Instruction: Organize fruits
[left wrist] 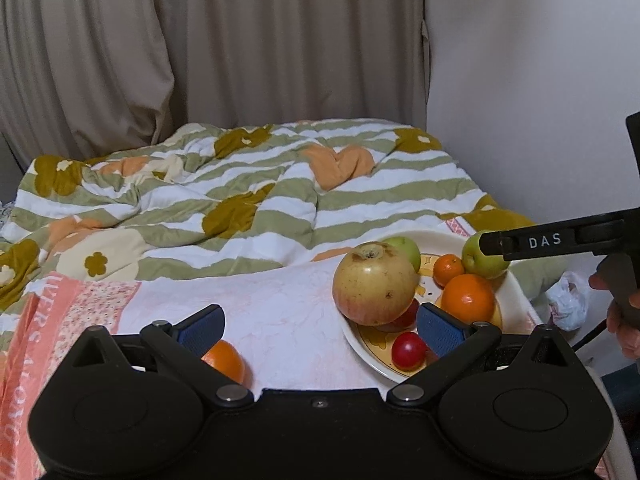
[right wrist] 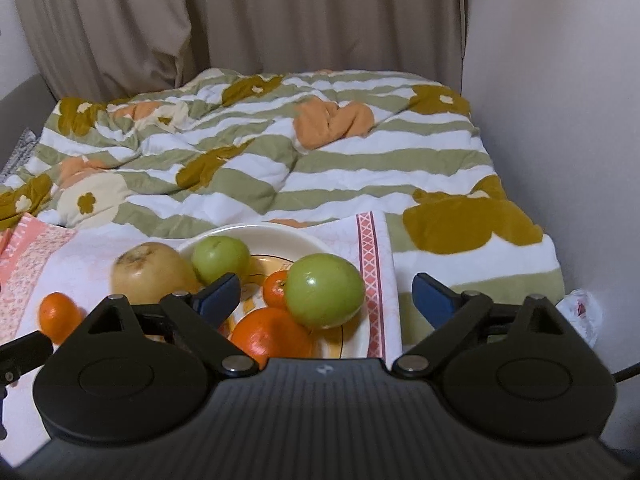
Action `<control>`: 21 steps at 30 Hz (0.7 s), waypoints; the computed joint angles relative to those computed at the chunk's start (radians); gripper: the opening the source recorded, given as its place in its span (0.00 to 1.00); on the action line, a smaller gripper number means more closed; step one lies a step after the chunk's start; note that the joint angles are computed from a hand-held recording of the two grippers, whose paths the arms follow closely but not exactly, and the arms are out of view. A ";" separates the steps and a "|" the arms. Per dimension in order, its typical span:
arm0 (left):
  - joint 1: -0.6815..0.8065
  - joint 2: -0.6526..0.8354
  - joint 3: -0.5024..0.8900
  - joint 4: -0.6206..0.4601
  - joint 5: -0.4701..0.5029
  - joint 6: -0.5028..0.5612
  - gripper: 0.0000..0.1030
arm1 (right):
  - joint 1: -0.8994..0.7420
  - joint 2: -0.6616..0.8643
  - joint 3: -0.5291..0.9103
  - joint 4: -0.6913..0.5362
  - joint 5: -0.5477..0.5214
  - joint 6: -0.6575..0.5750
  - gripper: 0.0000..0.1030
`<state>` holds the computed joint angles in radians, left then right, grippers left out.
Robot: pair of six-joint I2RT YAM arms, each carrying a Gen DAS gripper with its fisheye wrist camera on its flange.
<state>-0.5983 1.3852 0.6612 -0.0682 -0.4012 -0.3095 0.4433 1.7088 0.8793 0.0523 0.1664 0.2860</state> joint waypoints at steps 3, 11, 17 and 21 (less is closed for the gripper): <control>-0.054 -0.067 -0.021 -0.042 -0.065 -0.027 1.00 | 0.020 -0.101 -0.047 -0.038 0.011 0.012 1.00; -0.263 -0.289 -0.063 -0.273 -0.270 -0.219 1.00 | 0.115 -0.396 -0.147 -0.172 0.062 0.041 1.00; -0.416 -0.412 -0.034 -0.544 -0.411 -0.439 1.00 | 0.228 -0.524 -0.172 -0.266 0.134 0.067 1.00; -0.463 -0.477 -0.015 -0.723 -0.462 -0.561 1.00 | 0.319 -0.551 -0.173 -0.302 0.196 0.062 1.00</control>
